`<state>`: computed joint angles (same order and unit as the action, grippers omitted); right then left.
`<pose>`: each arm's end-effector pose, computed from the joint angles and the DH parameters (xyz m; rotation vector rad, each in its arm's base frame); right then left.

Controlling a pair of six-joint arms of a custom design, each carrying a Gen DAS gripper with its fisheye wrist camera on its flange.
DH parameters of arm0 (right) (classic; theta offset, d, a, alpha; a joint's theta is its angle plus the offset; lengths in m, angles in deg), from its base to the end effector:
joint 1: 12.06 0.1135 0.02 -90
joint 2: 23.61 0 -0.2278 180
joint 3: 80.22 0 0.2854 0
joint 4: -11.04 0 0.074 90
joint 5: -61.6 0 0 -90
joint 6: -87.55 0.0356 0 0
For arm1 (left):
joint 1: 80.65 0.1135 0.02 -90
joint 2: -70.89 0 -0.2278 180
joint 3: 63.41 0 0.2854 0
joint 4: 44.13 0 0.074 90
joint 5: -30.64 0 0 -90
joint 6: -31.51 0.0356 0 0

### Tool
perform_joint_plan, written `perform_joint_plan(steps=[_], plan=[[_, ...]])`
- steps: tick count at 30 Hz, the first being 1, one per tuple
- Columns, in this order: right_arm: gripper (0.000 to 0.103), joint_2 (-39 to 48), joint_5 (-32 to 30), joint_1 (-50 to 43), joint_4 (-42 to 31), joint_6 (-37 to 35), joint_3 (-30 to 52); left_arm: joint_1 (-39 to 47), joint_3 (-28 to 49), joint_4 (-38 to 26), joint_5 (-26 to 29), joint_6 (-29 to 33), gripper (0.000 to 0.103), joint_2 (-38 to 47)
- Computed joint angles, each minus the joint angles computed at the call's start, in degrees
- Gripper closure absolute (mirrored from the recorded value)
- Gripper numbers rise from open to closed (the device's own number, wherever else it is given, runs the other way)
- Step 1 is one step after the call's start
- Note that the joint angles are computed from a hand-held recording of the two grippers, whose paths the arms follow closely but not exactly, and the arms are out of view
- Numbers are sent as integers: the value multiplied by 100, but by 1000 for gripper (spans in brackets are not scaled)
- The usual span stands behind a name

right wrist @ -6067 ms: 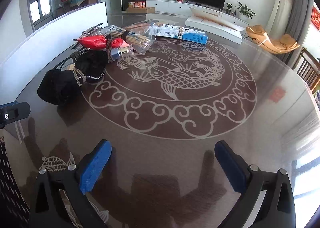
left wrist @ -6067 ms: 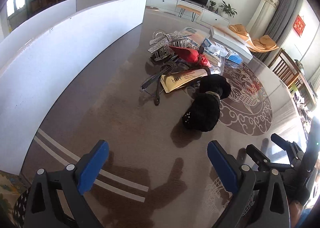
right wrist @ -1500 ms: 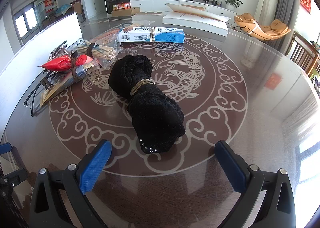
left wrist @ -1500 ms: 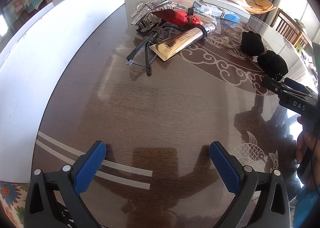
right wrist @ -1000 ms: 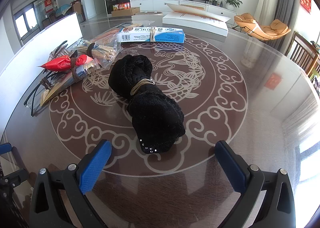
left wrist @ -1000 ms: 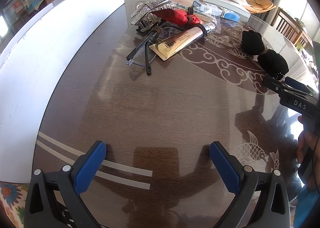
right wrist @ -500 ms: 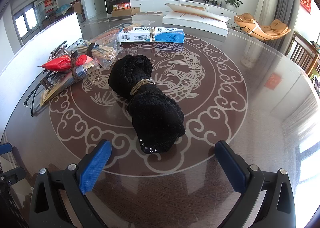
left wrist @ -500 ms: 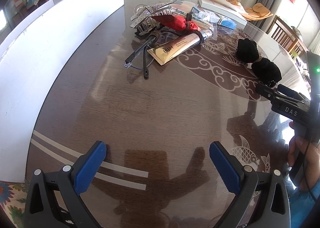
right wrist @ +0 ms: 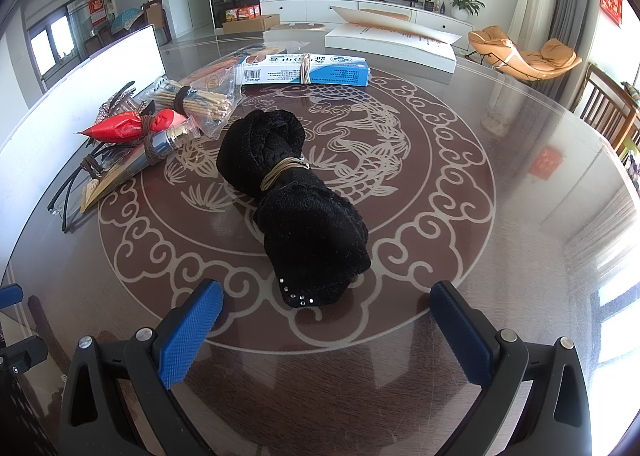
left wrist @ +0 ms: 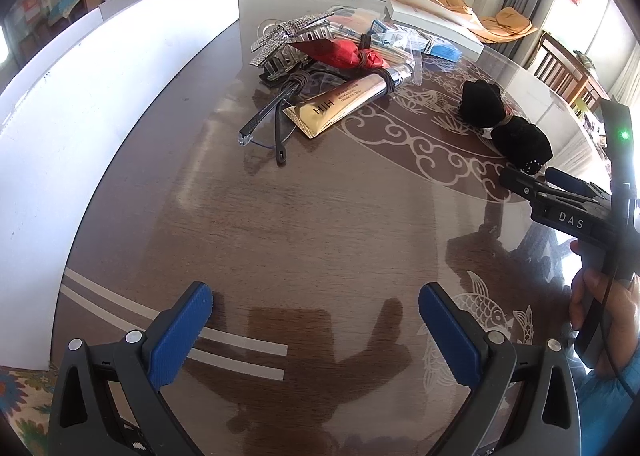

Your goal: Organize objects

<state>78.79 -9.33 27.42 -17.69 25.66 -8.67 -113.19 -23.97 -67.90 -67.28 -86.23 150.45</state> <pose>0.2918 0.2253 0.0968 -0.1352 2.5202 0.0293 0.2092 -0.1277 0.0555 0.0691 2.6750 -0.1513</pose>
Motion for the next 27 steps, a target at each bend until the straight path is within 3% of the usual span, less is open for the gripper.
perform_joint_plan(steps=[24,27], plan=[[0,-1,2,3,-1,3,-1,52,-55,33,41,-51,0,-63],[0,-2,2,1,1,1,-3,165,-295,147,132,-92,0,-408]])
